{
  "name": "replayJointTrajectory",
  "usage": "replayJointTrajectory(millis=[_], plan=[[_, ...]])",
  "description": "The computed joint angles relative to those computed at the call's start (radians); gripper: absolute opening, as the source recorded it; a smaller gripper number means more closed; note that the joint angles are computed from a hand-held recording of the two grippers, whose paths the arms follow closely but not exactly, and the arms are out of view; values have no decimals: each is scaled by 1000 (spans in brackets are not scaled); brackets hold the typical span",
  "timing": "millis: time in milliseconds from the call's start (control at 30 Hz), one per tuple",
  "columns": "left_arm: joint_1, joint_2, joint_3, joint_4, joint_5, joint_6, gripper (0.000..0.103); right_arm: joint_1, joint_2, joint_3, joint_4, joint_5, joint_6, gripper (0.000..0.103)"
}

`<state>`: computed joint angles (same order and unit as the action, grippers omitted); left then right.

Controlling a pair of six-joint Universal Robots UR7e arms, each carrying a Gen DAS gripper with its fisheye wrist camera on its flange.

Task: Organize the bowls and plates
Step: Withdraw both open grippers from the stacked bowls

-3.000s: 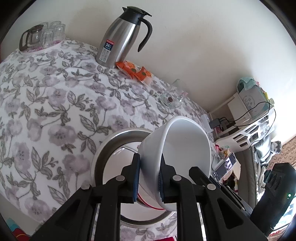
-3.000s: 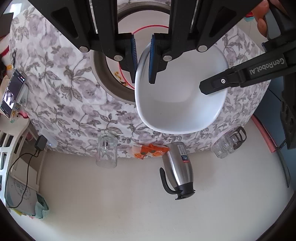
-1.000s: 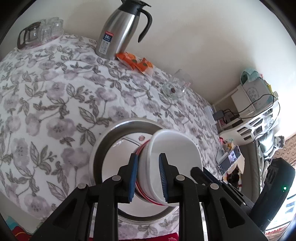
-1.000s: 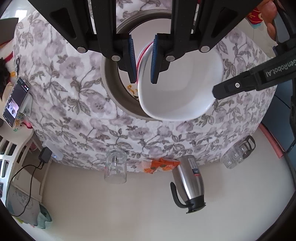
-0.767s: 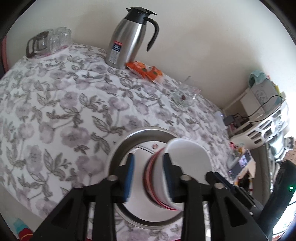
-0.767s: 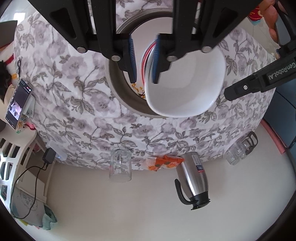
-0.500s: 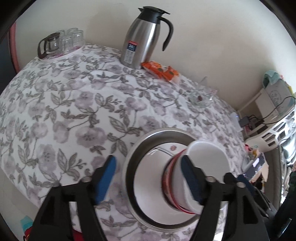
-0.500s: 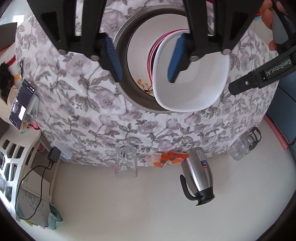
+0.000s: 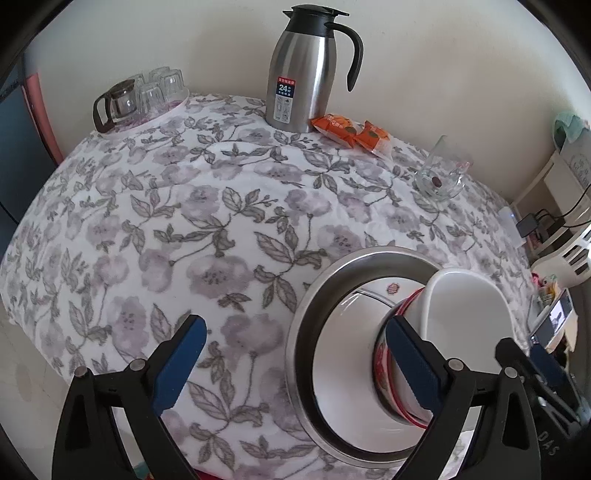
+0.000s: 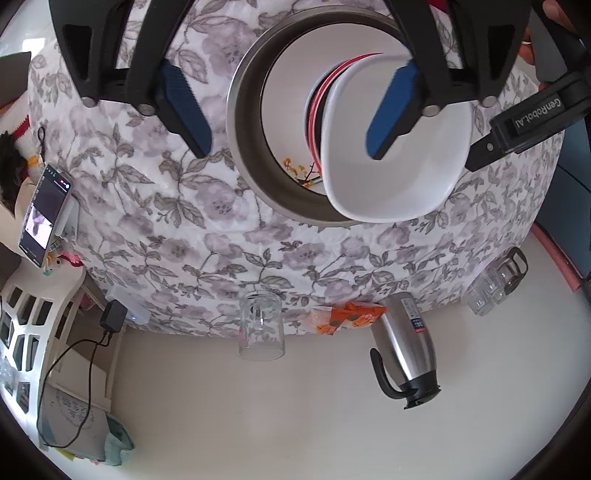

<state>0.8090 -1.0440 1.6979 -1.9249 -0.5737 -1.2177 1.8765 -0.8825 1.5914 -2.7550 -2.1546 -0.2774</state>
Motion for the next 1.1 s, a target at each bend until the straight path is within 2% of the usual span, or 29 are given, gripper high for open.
replayJointTrajectory(millis=[67, 533, 1100], plan=[[-4, 2, -3, 16, 10, -2, 98, -3, -3, 5, -17, 7, -5, 102], [-38, -20, 34, 38, 71, -61, 98, -15, -35, 54, -99, 44, -25, 103], [-71, -45, 110, -68, 34, -10, 98, -22, -86, 149, -204, 67, -34, 103]])
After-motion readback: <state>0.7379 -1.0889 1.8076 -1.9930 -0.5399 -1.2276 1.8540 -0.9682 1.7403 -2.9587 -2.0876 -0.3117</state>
